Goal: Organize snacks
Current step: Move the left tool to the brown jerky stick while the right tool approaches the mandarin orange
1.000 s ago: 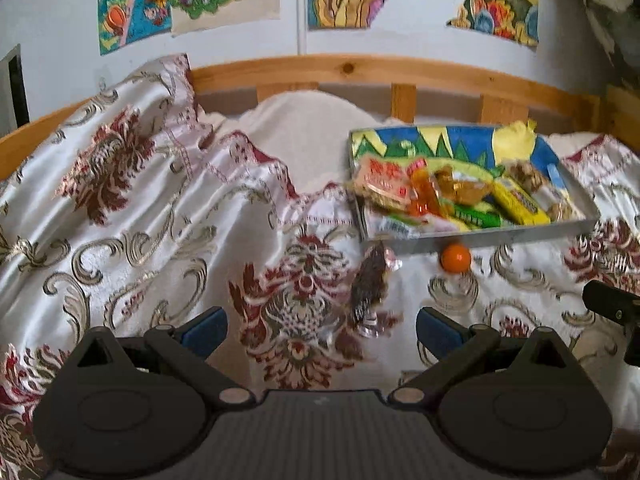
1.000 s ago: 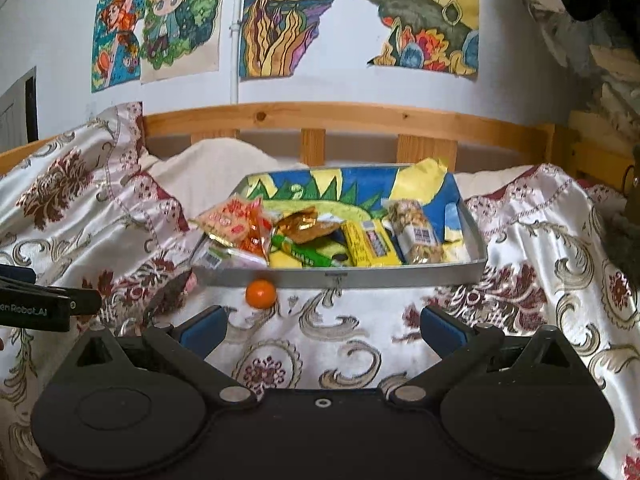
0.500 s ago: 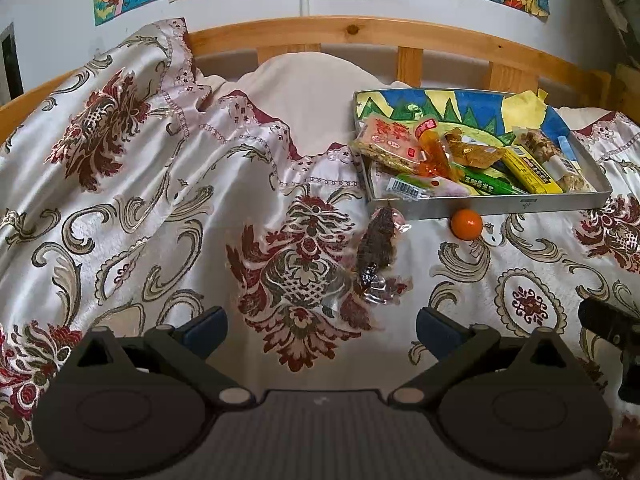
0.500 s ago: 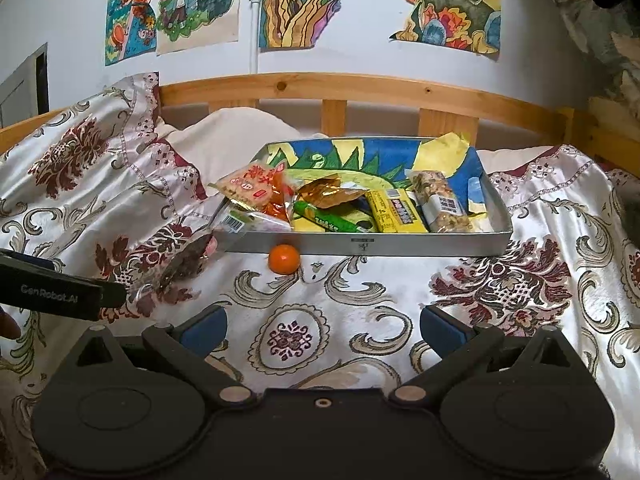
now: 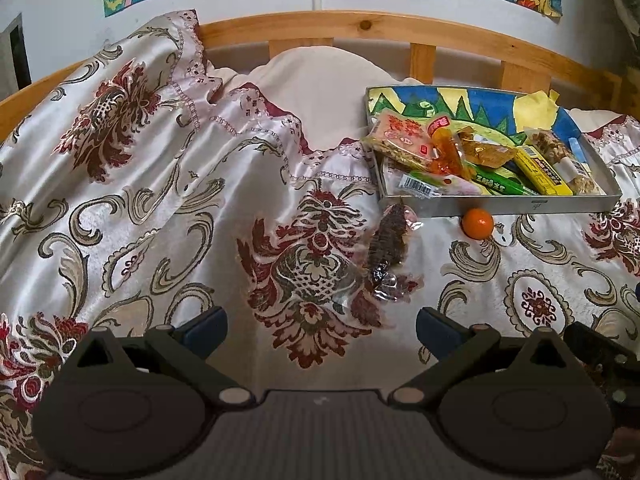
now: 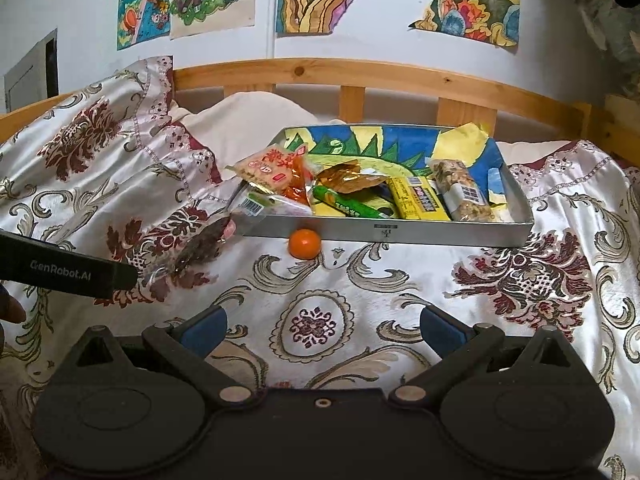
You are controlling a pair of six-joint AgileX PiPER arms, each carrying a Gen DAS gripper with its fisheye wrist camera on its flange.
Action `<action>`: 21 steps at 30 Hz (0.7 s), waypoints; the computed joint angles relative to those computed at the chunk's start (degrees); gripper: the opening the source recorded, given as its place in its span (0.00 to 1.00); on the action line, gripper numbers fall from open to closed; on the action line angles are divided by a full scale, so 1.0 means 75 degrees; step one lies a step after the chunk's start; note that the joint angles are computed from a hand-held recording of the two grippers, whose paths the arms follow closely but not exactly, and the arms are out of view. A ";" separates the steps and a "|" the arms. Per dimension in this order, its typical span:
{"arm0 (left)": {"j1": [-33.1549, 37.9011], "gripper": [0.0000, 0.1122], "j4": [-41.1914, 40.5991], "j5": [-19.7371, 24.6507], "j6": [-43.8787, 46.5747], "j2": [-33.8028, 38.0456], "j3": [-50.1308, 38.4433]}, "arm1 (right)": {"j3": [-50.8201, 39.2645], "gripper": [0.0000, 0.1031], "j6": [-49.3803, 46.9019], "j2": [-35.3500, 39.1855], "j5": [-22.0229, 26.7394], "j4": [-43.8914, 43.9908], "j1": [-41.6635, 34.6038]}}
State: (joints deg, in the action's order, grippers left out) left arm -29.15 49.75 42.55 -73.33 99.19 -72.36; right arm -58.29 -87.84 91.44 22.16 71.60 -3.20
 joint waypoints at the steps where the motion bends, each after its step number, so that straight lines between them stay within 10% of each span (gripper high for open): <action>1: 0.0006 0.91 -0.0018 -0.0006 0.0005 0.0002 -0.0001 | 0.0009 0.99 -0.0028 0.0002 -0.0011 0.0021 0.0016; 21: 0.0464 0.91 0.0067 -0.0622 -0.0214 0.0250 -0.0097 | -0.0367 0.99 0.0228 0.0409 -0.0374 -0.0216 0.0398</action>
State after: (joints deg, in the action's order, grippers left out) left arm -25.67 50.25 37.89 -74.94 101.06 -73.08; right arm -61.04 -86.13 94.51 19.36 69.98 -0.22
